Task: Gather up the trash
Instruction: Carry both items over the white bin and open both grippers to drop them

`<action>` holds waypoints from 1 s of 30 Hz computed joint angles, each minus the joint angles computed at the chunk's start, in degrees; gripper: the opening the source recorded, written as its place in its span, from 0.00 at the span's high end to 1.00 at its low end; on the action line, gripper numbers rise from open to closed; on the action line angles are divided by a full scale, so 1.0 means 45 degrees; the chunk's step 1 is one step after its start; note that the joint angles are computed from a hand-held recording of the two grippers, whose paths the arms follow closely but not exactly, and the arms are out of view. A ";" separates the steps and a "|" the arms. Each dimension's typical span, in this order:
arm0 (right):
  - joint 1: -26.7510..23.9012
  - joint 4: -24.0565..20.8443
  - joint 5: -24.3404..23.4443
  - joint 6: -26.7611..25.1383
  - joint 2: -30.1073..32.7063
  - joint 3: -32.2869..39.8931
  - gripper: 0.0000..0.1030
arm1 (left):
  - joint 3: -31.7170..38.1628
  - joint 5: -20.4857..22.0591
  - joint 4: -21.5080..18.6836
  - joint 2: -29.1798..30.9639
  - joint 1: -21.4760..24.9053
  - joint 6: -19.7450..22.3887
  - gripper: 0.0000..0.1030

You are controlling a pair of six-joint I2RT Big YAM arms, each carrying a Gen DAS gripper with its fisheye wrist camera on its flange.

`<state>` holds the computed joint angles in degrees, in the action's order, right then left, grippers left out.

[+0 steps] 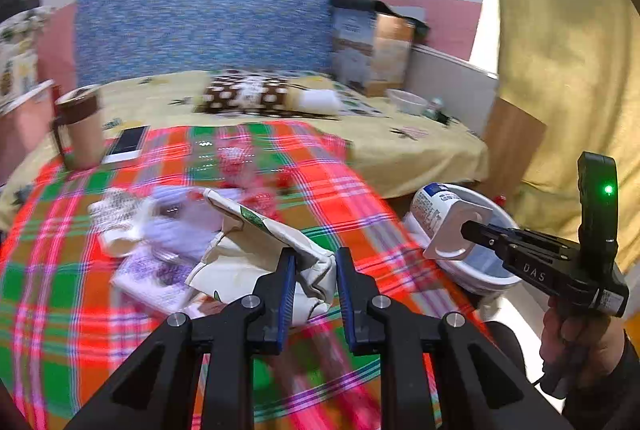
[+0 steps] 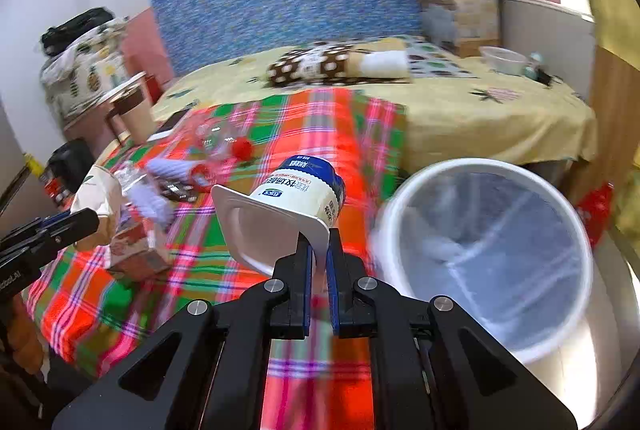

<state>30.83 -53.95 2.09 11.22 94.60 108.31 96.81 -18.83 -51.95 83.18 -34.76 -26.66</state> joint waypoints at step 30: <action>-0.2030 -0.1358 0.1383 0.0619 -0.1036 -0.1648 0.91 | 0.7922 0.5212 -0.1284 0.6975 -0.0962 0.2504 0.80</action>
<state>21.70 -60.06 8.31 14.01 89.94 100.90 132.46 4.62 -57.73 114.57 -39.09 -15.39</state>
